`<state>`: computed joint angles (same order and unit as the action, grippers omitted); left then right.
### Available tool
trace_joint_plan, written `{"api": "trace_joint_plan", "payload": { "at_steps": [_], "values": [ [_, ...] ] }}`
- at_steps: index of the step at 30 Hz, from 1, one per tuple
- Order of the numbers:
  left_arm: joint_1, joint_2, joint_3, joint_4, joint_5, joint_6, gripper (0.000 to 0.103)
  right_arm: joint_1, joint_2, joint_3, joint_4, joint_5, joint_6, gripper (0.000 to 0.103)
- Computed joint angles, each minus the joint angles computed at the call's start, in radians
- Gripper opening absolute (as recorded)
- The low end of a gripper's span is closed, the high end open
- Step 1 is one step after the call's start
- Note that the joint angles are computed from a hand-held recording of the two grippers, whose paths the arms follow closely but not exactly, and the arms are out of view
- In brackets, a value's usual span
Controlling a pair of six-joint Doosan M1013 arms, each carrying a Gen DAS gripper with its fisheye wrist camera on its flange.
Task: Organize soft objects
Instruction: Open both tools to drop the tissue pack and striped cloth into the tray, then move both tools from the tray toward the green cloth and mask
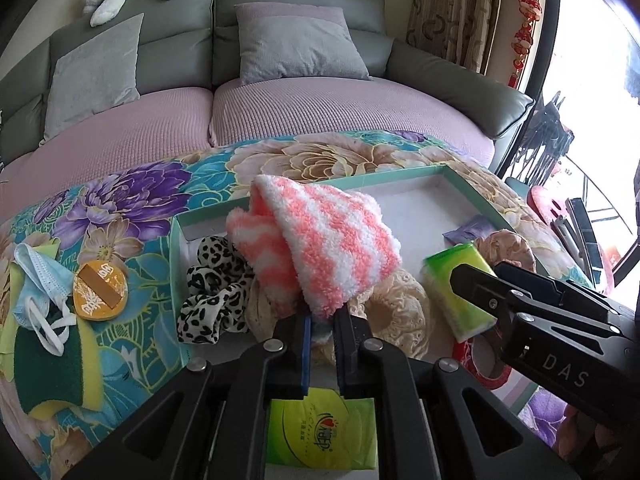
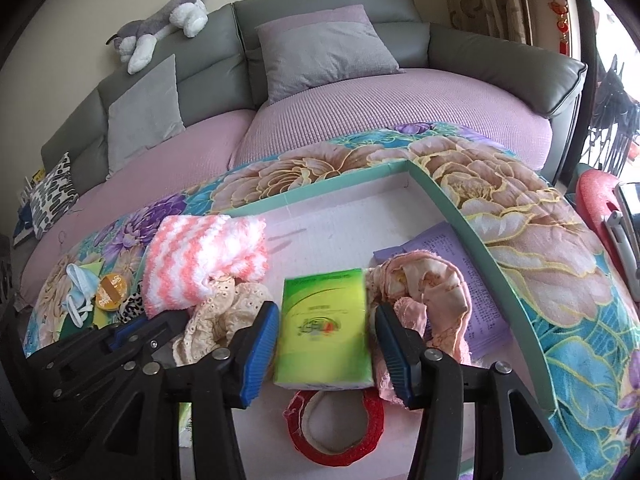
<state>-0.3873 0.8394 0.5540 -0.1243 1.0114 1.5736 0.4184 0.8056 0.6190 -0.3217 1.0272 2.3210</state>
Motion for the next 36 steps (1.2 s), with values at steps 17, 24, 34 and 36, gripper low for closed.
{"api": "trace_joint_plan", "payload": {
  "at_steps": [17,24,34,36],
  "values": [
    [0.006,-0.101,0.102,0.103,-0.069,-0.099,0.073,0.003,-0.058,0.041,-0.026,0.036,0.049,0.071],
    [0.008,-0.069,0.064,0.202,0.006,-0.209,0.094,0.006,-0.016,-0.029,-0.008,0.128,-0.008,0.081],
    [0.018,-0.079,0.099,0.333,0.006,-0.418,0.100,0.012,-0.002,-0.056,-0.062,0.181,0.026,0.103],
    [0.020,-0.077,0.098,0.345,0.017,-0.446,0.100,0.013,-0.004,-0.052,-0.068,0.173,0.018,0.103]
  ]
}}
